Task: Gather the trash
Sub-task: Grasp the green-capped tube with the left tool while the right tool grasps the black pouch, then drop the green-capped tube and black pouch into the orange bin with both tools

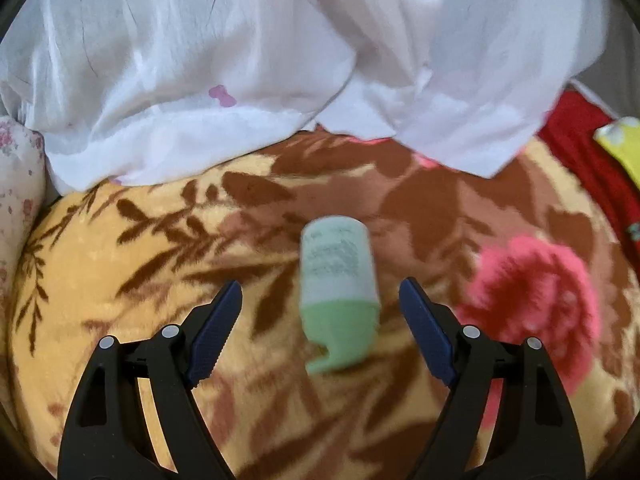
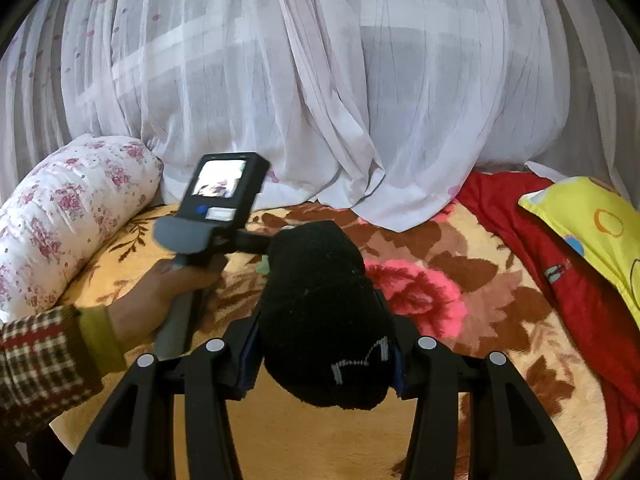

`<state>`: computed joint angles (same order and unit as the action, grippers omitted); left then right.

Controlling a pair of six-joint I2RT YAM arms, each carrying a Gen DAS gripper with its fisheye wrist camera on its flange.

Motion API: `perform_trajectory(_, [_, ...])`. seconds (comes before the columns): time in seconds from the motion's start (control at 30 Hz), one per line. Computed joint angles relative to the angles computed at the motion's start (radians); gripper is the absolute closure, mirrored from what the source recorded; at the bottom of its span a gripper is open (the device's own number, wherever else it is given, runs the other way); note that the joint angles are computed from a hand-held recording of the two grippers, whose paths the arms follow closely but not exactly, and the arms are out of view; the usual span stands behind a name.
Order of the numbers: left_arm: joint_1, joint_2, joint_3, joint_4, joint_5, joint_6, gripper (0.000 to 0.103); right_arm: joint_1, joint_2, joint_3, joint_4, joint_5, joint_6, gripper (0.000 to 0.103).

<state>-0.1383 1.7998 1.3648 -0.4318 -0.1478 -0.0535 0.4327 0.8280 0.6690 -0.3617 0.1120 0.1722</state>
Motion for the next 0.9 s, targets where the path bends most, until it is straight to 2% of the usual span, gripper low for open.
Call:
perform_trajectory(0.17, [0.012,0.15,0.156,-0.083,-0.015,-0.04,0.024,0.024,0.001,0.003,-0.005,0.012,0.002,0.054])
perform_trajectory(0.2, [0.015,0.159,0.162,-0.09,-0.006,-0.044,0.028,0.03,-0.003,0.005,-0.009,0.019,0.002,0.054])
perform_trajectory(0.23, [0.022,0.157,0.151,-0.084,0.027,-0.042,0.049,0.034,-0.006,0.006,-0.012,0.022,0.001,0.054])
perform_trajectory(0.27, [0.032,0.149,0.137,-0.078,0.081,-0.035,0.056,0.037,-0.01,0.008,-0.016,0.024,0.0,0.054])
perform_trajectory(0.37, [0.024,0.081,0.055,-0.054,0.067,-0.012,0.056,0.05,-0.023,0.011,-0.028,0.035,0.006,0.054])
perform_trajectory(0.53, [0.043,-0.13,-0.129,-0.055,0.11,0.013,0.056,0.108,-0.05,0.023,-0.066,0.069,0.046,0.054])
perform_trajectory(0.63, [0.062,-0.307,-0.263,-0.065,0.12,0.025,0.056,0.175,-0.074,0.028,-0.104,0.111,0.087,0.054])
perform_trajectory(0.77, [0.113,-0.524,-0.392,-0.131,0.147,0.05,0.056,0.319,-0.106,0.031,-0.181,0.223,0.171,0.054])
perform_trajectory(0.9, [0.169,-0.798,-0.521,-0.258,0.16,0.086,0.056,0.522,-0.128,0.031,-0.276,0.365,0.298,0.054])
